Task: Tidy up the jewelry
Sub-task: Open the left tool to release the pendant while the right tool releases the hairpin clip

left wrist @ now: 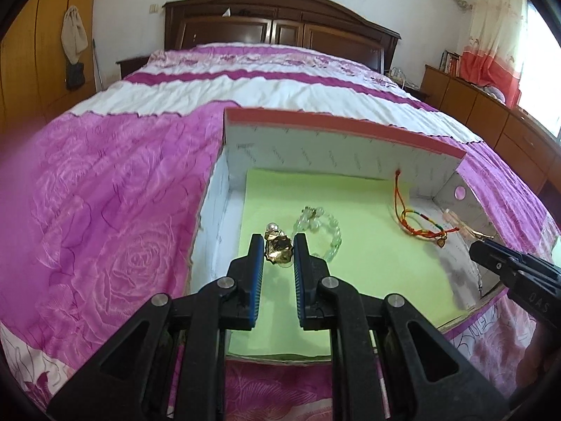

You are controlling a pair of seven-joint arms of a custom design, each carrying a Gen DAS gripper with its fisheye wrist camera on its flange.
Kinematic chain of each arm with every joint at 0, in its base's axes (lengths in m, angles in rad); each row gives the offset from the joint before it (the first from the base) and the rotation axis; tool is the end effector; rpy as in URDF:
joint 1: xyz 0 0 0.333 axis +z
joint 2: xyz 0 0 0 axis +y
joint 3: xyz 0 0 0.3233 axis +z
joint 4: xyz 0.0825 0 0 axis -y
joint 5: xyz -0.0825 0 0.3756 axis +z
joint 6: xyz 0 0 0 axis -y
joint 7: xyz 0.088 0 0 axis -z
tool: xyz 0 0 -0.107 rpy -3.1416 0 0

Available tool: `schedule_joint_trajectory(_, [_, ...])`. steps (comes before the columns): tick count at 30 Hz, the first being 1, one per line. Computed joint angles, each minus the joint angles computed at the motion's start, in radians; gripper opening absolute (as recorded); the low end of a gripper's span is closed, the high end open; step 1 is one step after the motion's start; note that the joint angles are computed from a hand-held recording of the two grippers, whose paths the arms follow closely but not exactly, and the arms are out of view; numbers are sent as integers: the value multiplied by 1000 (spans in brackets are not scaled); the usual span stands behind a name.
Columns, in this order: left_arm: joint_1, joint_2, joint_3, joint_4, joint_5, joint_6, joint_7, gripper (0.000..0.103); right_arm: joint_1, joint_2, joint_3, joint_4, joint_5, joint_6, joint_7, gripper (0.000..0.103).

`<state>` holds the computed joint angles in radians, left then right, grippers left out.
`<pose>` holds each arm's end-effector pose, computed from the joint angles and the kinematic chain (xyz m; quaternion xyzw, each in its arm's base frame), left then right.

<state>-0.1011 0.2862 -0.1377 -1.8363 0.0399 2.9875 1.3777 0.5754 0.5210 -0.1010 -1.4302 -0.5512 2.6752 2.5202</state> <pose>0.6542 -0.1520 0.4925 -0.6224 0.6601 -0.3570 0.2222 0.6485 0.3707 0.4841 -0.6343 0.6589 -0.2452 0.3214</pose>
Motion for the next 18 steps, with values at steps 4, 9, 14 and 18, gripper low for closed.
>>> schedule_joint_trajectory(4, [0, -1, 1, 5, 0, -21, -7, 9, -13, 4, 21, 8, 30, -19, -35, 24])
schedule_joint_trajectory(9, [-17, 0, 18, 22, 31, -69, -24, 13, -23, 11, 38, 29, 76, -59, -77, 25])
schedule_joint_trajectory(14, [-22, -4, 24, 40, 57, -126, -76, 32, -38, 5, 58, 27, 134, -54, -121, 37])
schedule_joint_trajectory(18, [1, -25, -9, 20, 21, -109, -35, 35, -33, -21, 51, -15, 132, 1, -110, 44])
